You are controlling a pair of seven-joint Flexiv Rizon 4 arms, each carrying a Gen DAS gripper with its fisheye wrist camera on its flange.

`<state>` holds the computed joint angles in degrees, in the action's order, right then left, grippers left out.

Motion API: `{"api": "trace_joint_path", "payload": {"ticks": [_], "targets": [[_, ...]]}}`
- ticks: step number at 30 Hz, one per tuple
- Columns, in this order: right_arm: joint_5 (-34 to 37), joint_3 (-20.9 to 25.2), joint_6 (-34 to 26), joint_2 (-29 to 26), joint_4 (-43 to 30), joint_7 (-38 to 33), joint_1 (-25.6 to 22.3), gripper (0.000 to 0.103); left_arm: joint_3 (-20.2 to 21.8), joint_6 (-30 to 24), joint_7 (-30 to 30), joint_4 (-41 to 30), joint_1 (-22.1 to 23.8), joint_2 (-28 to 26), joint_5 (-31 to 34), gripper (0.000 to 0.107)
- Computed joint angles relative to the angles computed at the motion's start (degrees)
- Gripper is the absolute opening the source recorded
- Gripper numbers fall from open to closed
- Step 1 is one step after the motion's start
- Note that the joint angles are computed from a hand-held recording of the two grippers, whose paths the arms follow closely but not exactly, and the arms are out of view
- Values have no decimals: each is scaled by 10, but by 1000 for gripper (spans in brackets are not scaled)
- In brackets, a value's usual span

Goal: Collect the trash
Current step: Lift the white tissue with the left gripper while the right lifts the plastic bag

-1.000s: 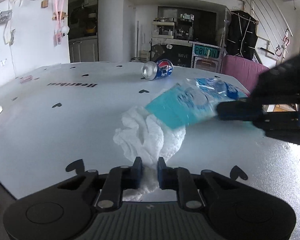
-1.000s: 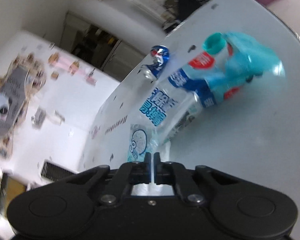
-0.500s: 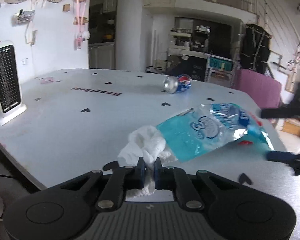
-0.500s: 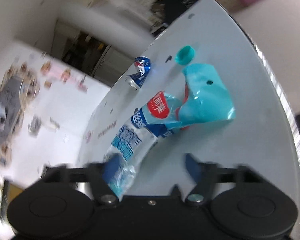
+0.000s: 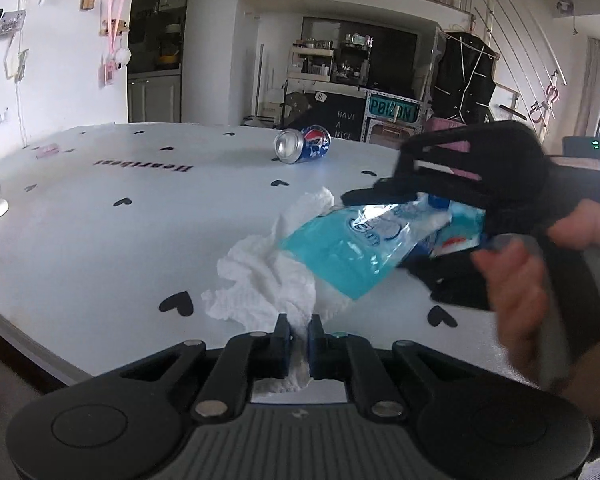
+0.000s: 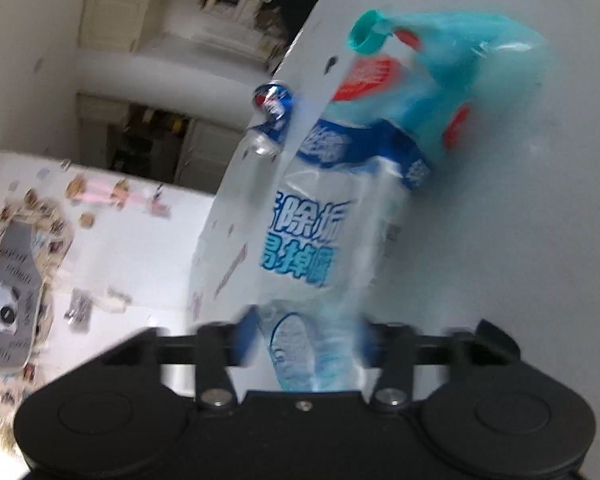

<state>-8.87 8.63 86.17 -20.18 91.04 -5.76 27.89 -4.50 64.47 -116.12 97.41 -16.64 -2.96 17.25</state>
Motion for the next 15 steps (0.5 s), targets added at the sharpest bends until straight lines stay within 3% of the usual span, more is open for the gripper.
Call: {"api": "trace_joint_path", "payload": {"ticks": [1, 3, 7, 8, 10, 12, 15], "targets": [[15, 36, 1, -4, -7, -40, -28, 35, 1, -1, -2, 0, 1, 0, 1, 9], [40, 99, -17, -9, -25, -137, -80, 19, 2, -1, -6, 0, 2, 1, 5, 9], [137, 256, -118, -2, -66, -404, -215, 17, 4, 3, -4, 1, 5, 1, 7, 13], [163, 286, -157, -1, -80, -468, -244, 17, 4, 9, -2, 3, 6, 1, 5, 20], [216, 341, -265, 2, -117, -604, -306, 17, 4, 3, 1, -3, 7, 0, 11, 46], [251, 365, -370, 3, -152, -697, -343, 17, 2, 2, 11, -9, 6, -2, 22, 77], [289, 378, -511, -9, -210, -784, -374, 17, 0, -4, 40, -20, 5, -11, 19, 87]]}}
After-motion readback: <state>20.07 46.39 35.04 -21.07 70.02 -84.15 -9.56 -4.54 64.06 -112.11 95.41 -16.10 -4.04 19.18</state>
